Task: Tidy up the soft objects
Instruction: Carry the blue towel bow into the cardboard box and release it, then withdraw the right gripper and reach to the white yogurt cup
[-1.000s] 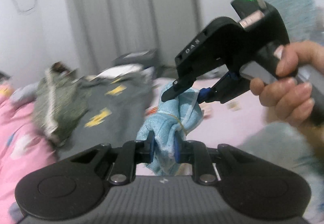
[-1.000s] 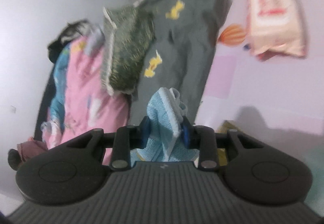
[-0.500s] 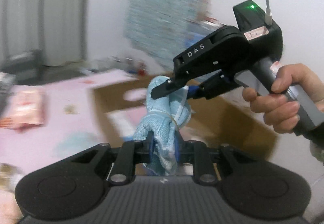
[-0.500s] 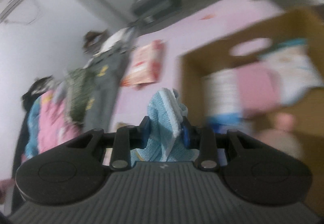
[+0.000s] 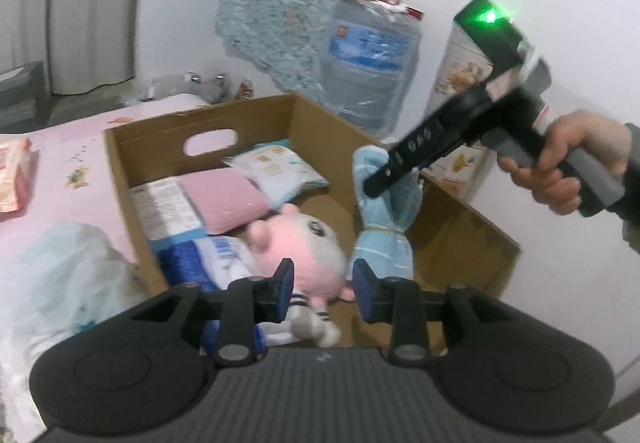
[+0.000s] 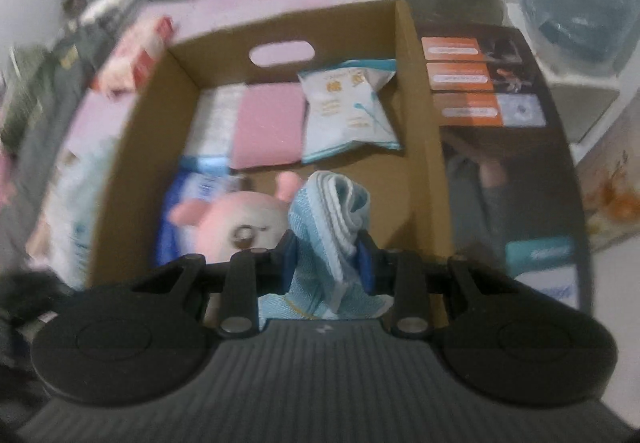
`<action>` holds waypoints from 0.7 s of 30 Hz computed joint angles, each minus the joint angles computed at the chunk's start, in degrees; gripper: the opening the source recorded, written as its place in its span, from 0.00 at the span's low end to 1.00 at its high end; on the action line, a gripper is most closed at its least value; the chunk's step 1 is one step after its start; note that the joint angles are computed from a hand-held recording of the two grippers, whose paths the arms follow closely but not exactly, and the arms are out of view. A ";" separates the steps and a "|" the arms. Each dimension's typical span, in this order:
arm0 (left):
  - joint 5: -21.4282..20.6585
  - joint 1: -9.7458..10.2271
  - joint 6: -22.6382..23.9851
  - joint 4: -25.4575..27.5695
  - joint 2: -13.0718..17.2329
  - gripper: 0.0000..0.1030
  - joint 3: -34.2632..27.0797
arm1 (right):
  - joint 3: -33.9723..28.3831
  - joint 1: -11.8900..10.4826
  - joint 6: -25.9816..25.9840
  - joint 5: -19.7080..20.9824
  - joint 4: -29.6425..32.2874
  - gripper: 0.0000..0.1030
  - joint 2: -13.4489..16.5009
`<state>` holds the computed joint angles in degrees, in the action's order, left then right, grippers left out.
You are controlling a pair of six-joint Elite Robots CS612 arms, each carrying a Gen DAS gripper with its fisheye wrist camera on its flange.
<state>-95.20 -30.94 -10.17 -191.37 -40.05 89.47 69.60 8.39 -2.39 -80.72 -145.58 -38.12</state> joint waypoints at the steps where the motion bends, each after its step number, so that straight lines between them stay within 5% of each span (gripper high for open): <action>1: 0.56 0.03 -0.21 -0.13 -0.47 0.35 0.53 | -1.09 0.33 -1.13 -1.15 0.32 0.30 0.72; 4: 2.05 0.41 -0.87 -0.71 -1.05 0.43 1.16 | -4.90 1.17 -3.39 -3.56 1.64 0.37 3.30; 8: 3.67 1.04 -2.35 -2.12 -1.72 0.56 2.09 | -8.73 1.86 -1.66 -5.38 3.43 0.68 5.81; 14: 6.01 1.68 -2.96 -4.94 -2.80 0.65 4.23 | -5.64 0.88 6.62 1.16 -2.76 0.73 4.34; 21: 11.71 1.84 -0.21 -9.39 -5.23 0.78 9.26 | 5.07 -0.72 21.44 14.27 -20.47 0.75 -0.30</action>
<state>-83.50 -29.10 -10.38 -200.76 -45.28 98.73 74.67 7.67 19.05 -66.44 -166.05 -38.41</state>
